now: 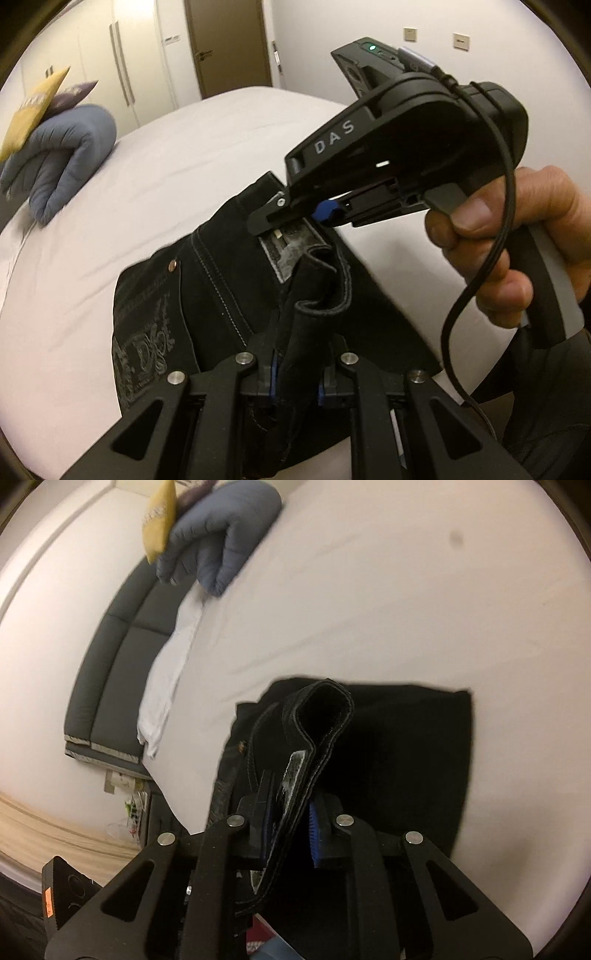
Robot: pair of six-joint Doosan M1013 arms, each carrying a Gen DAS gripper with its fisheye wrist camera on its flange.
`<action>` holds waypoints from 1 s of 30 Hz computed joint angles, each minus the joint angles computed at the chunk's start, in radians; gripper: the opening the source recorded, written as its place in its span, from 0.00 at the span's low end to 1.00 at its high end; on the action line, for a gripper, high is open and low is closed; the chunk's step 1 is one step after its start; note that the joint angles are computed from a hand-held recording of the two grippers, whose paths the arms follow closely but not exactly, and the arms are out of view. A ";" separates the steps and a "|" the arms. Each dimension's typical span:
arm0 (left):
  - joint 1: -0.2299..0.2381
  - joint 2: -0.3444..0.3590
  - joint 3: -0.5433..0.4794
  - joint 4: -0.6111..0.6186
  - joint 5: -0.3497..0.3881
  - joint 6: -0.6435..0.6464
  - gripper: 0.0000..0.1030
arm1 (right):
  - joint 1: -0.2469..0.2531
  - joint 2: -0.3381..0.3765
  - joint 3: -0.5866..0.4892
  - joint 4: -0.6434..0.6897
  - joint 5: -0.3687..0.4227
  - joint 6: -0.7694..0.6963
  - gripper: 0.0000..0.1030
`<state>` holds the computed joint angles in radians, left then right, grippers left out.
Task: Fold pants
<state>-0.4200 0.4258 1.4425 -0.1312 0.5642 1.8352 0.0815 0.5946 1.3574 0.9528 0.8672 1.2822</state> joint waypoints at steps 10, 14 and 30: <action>-0.046 0.029 0.003 0.031 0.017 0.053 0.15 | -0.080 -0.056 0.152 0.130 -0.022 -0.081 0.12; -0.062 0.031 0.018 0.082 -0.001 0.045 0.15 | -0.090 -0.051 0.185 0.166 -0.038 -0.109 0.12; -0.078 0.022 0.045 0.053 -0.028 0.069 0.48 | -0.087 -0.048 0.223 0.245 -0.062 -0.146 0.20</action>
<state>-0.4977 0.4480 1.4878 -0.0781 0.5359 1.9039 -0.0052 0.5465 1.5806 1.1978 0.8054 1.1360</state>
